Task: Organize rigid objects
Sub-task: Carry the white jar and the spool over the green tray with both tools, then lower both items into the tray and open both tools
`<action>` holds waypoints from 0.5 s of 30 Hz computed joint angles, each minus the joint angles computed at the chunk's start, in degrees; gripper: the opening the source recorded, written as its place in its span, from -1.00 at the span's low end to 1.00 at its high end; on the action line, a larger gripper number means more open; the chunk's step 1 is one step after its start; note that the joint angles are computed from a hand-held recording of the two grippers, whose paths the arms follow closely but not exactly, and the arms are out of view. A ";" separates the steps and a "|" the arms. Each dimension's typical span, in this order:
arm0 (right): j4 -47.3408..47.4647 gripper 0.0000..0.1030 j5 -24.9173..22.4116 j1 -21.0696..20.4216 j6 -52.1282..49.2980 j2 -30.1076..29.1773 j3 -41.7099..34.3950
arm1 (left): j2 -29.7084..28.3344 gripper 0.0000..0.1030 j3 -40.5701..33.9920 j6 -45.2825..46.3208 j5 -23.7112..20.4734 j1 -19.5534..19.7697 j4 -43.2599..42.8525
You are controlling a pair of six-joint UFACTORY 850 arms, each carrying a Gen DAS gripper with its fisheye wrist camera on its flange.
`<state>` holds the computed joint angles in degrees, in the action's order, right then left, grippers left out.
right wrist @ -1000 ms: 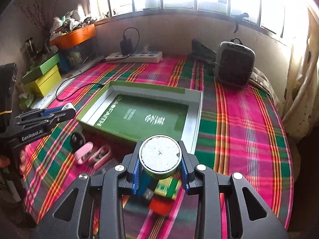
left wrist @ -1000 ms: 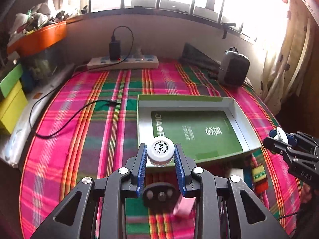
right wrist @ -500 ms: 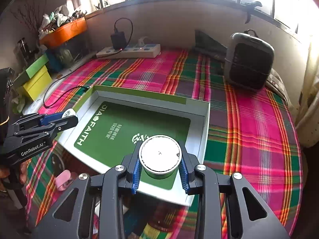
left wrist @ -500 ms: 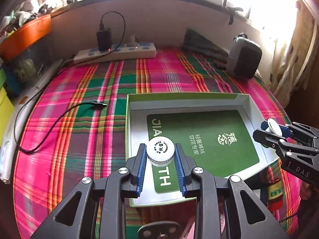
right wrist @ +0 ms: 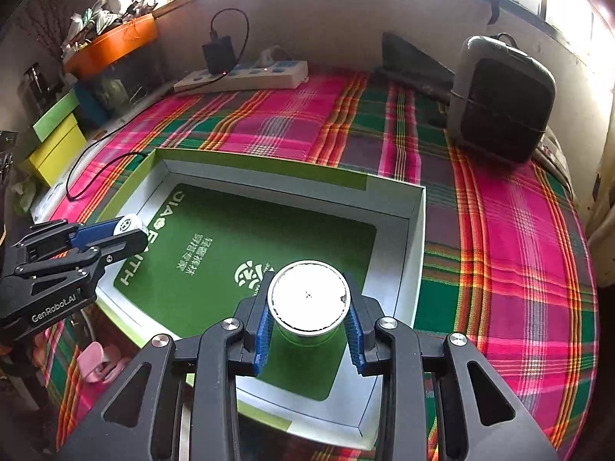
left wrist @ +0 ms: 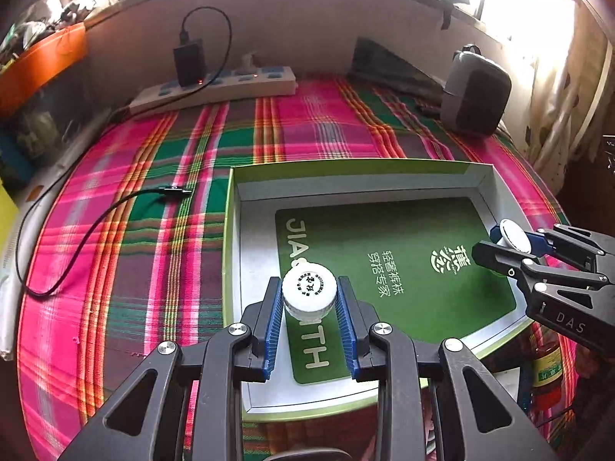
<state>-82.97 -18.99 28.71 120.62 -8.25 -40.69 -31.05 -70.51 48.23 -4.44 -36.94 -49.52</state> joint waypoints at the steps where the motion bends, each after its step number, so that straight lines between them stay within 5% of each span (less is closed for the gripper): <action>1: -0.21 -0.35 0.00 0.03 0.21 -0.05 0.03 | -0.09 -0.49 -0.08 0.40 -0.20 -0.02 -0.37; 15: -0.49 -0.34 -0.02 -0.21 0.22 -1.12 -0.38 | -0.53 -0.44 -0.46 0.53 -0.71 0.02 0.01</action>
<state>-83.46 -19.00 28.50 120.84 -9.36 -41.07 -31.59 -70.97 48.76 -5.15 -36.92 -49.51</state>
